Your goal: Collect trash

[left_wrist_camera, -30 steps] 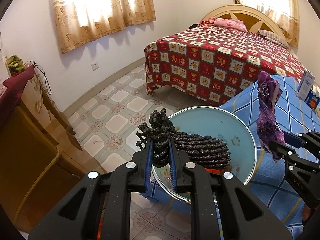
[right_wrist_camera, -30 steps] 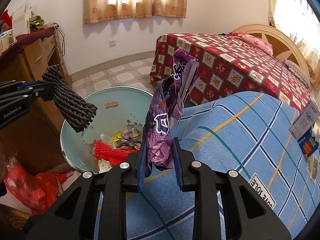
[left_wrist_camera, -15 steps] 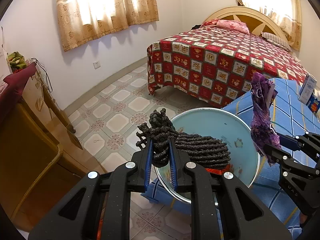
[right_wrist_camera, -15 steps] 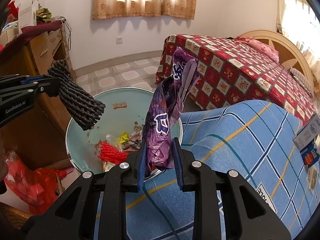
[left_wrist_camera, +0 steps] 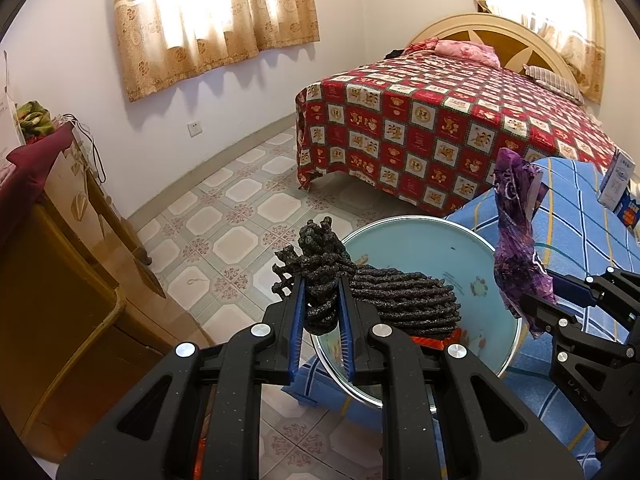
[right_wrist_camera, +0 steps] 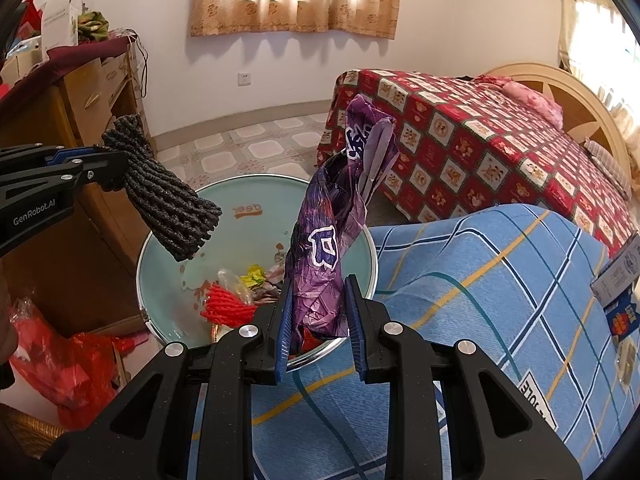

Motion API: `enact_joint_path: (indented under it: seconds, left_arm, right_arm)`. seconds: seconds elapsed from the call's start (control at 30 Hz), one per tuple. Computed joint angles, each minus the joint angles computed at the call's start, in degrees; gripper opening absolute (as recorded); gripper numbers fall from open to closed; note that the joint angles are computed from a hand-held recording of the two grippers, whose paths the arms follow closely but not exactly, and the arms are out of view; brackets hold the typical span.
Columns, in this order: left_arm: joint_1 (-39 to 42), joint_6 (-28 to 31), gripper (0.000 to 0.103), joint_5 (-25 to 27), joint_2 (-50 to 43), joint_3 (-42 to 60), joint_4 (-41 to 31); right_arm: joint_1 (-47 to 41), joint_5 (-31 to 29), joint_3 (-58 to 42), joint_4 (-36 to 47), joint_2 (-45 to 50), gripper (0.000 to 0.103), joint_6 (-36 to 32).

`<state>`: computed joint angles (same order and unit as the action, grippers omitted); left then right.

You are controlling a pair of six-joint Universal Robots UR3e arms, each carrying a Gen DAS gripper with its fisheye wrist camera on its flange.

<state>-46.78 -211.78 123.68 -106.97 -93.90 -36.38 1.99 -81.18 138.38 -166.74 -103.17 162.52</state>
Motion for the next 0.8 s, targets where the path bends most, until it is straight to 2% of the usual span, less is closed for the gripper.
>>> enact_joint_path:
  seconds: [0.37, 0.47, 0.5, 0.53, 0.57, 0.63, 0.67, 0.73, 0.8]
  left_arm:
    - [-0.16, -0.2, 0.018, -0.27, -0.31, 0.27, 0.35]
    - [-0.19, -0.54, 0.022, -0.7, -0.29, 0.42, 0.3]
    - [-0.14, -0.74, 0.033, -0.96, -0.3, 0.55, 0.21]
    - [-0.2, -1.01, 0.038, -1.07, -0.29, 0.64, 0.31]
    - [-0.44, -1.16, 0.041, -0.62, -0.41, 0.86, 0.2]
    - [-0.57, -1.47, 0.048, -0.72, -0.35, 1.06, -0.02]
    - [-0.51, -1.75, 0.055, -1.03, -0.01, 0.82, 0.13]
    - [-1.16, -2.21, 0.057, -0.5, 0.57, 0.7, 0.26]
    - [-2.27, -2.75, 0.065, 0.73, 1.28, 0.52, 0.47]
  right_arm:
    - [0.48, 0.14, -0.8, -2.19, 1.99, 0.027, -0.81]
    - [-0.14, 1.45, -0.62, -2.12, 1.75, 0.034, -1.31]
    - [-0.63, 1.88, -0.74, -1.71, 1.49, 0.035, -1.67]
    - [-0.94, 2.21, -0.33, -1.91, 1.1, 0.041, -1.68]
    - [-1.31, 2.48, 0.04, -1.8, 0.51, 0.047, -1.62]
    - [-1.79, 2.99, 0.4, -0.83, -0.61, 0.049, -1.59]
    - [-2.22, 3.27, 1.05, -0.52, -1.83, 0.052, -1.55]
    - [-3.43, 3.65, 2.6, 0.47, -5.49, 0.061, -1.33]
    - [-4.82, 3.98, 4.45, 2.5, -10.16, 0.062, -0.62]
